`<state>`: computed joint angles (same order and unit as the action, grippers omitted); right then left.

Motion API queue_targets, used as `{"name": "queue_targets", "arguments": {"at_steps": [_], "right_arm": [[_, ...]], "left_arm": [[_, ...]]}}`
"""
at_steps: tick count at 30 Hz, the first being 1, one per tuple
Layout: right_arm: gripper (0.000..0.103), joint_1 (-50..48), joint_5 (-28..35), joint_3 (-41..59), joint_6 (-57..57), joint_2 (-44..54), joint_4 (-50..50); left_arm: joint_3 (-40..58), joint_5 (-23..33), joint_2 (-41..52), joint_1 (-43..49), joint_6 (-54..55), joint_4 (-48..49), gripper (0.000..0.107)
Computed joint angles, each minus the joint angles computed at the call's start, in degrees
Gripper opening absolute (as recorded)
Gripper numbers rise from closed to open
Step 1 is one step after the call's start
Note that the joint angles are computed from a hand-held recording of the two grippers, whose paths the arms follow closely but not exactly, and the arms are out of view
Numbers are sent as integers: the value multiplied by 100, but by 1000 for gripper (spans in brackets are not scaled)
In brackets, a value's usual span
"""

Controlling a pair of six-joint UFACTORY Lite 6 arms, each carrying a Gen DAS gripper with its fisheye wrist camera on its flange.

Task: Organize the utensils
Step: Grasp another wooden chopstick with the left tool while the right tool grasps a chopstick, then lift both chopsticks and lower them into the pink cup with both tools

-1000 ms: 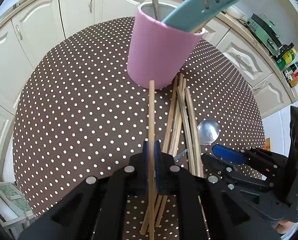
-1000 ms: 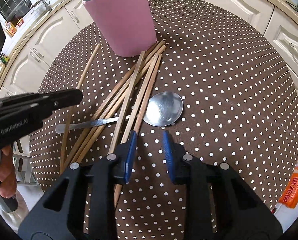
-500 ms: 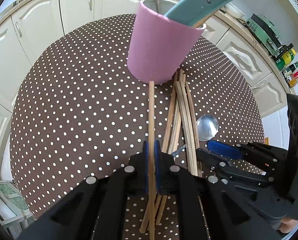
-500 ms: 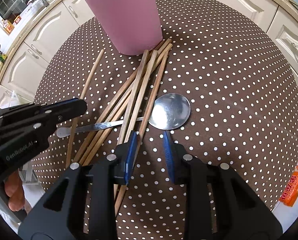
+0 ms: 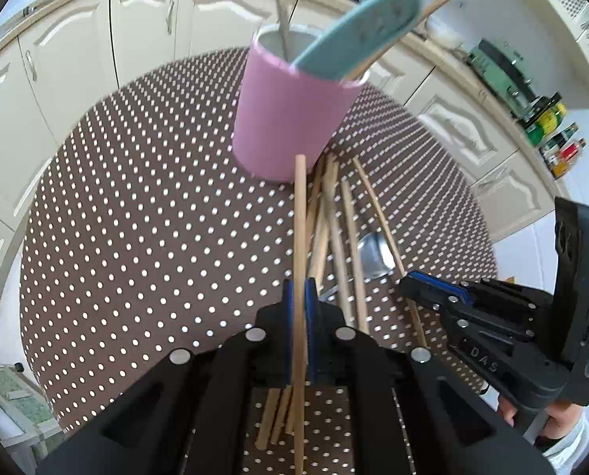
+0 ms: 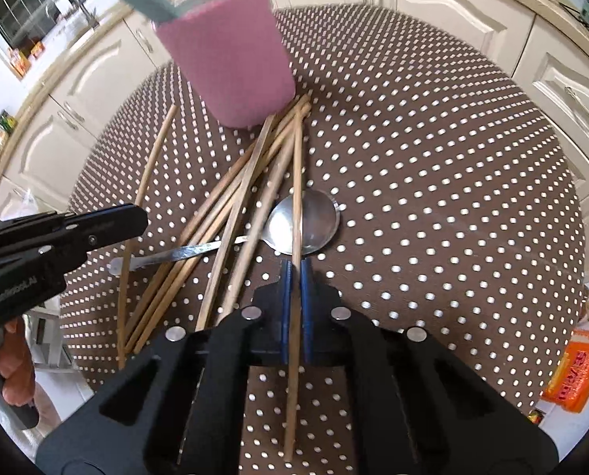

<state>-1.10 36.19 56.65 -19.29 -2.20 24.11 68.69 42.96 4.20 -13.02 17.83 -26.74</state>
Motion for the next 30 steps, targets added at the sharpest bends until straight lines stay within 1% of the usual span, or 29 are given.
{"name": "queue_targets", "arguments": {"at_steps": [3,8,10,12,15,16,18,20,21,23,28,29,30], "right_arm": [[5,-341,57,-185,-825,-412,903],[5,-782,121,-451,-1953,-947,2212],[5,-884,127,-495,-2220,-1151,2533],[5,-822,36,-432,-2238,-1290,2647],[5,-1454,422,-445,-3071,-1492,3157],[5,-1395,391,-349,-3064,-1527,3200],[5,-1587,544,-370,-3177,-1819,3253],[5,-1456,245,-297,-3276,-1920,3366],[5,-1466,220,-266,-3290,-1991,3392],[5,-1424,-32,-228,-3553,-2004,3717],[5,-989,-914,-59,-4291,-1765,4645],[5,-884,-1108,7,-4567,-1677,4950],[5,-895,-1168,26,-4854,-1633,5207]], "left_arm": [[17,144,-272,109,192,-192,6],[52,253,-771,283,311,-235,6],[95,350,-934,428,472,-394,6],[119,415,-1131,585,617,-564,6],[198,502,-1379,875,892,-910,6],[231,512,-1462,985,969,-1020,6],[361,419,-1590,1124,1054,-1150,6],[512,258,-1650,1232,1046,-1184,6],[621,124,-1666,1293,995,-1194,6],[796,3,-1632,1374,986,-1277,6],[1467,-466,-1380,1328,696,-1192,6],[1610,-514,-1319,1319,682,-1218,6],[1788,-572,-1224,1250,569,-1138,6]]}}
